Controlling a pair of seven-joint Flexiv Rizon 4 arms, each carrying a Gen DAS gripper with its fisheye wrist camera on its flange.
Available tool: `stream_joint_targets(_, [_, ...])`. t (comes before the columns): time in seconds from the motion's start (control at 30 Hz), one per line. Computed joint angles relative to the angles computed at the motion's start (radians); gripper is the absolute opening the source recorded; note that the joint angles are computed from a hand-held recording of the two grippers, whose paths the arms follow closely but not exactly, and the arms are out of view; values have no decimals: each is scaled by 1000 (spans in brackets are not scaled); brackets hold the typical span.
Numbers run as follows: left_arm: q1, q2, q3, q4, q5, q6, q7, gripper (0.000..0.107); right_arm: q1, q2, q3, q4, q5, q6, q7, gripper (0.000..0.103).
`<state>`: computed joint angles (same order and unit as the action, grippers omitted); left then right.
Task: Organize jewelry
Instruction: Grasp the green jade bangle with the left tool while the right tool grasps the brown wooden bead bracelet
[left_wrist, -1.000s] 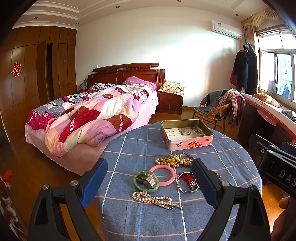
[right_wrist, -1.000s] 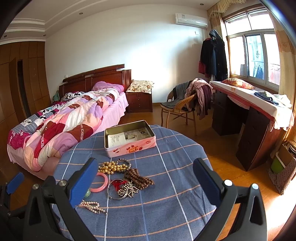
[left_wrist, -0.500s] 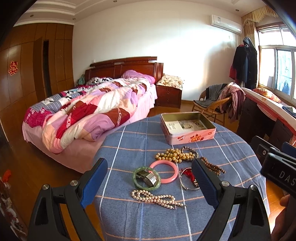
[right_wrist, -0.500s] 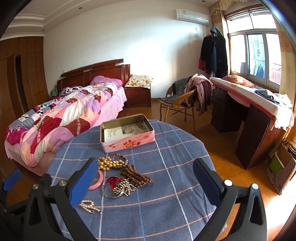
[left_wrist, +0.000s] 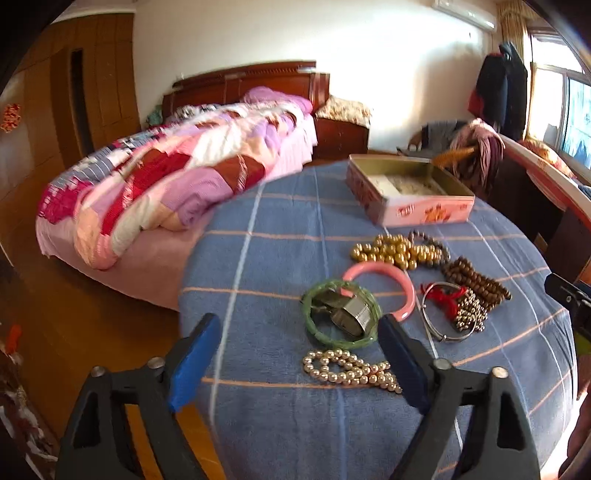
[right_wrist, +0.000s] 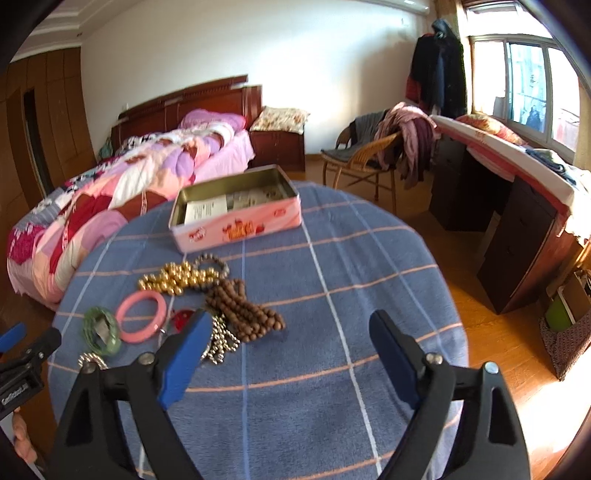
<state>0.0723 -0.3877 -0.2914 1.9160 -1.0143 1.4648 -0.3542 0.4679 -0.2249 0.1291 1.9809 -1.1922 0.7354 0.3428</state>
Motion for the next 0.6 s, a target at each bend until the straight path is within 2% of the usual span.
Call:
stream_joint_targets(0.13, [-35, -42, 76, -61, 132, -76, -120, 74, -22, -13, -12, 4, 11, 65, 1, 88])
stream_joint_targets(0.2, [-30, -59, 90, -91, 183, -110, -171, 69, -28, -17, -17, 1, 14, 86, -3, 88])
stream_joint_targets(0.27, [-27, -76, 110, -122, 238, -150, -228, 53, -31, -18, -22, 1, 8, 98, -3, 88])
stream_joint_targets(0.33, [-31, -94, 139, -154, 305, -198, -289, 47, -33, -20, -26, -4, 1, 104, -3, 88])
stream_joint_targets(0.5, [-52, -124, 178, -194, 447, -236, -399, 46, -38, -40, -35, -29, 8, 129, -18, 88])
stream_joint_targets(0.57, [-59, -139, 194, -215, 501, -258, -440, 22, -34, -47, -38, -41, 18, 124, -38, 88])
stream_joint_targets(0.6, [-58, -145, 197, -227, 520, -274, -457, 20, -33, -47, -40, -42, 19, 123, -43, 88])
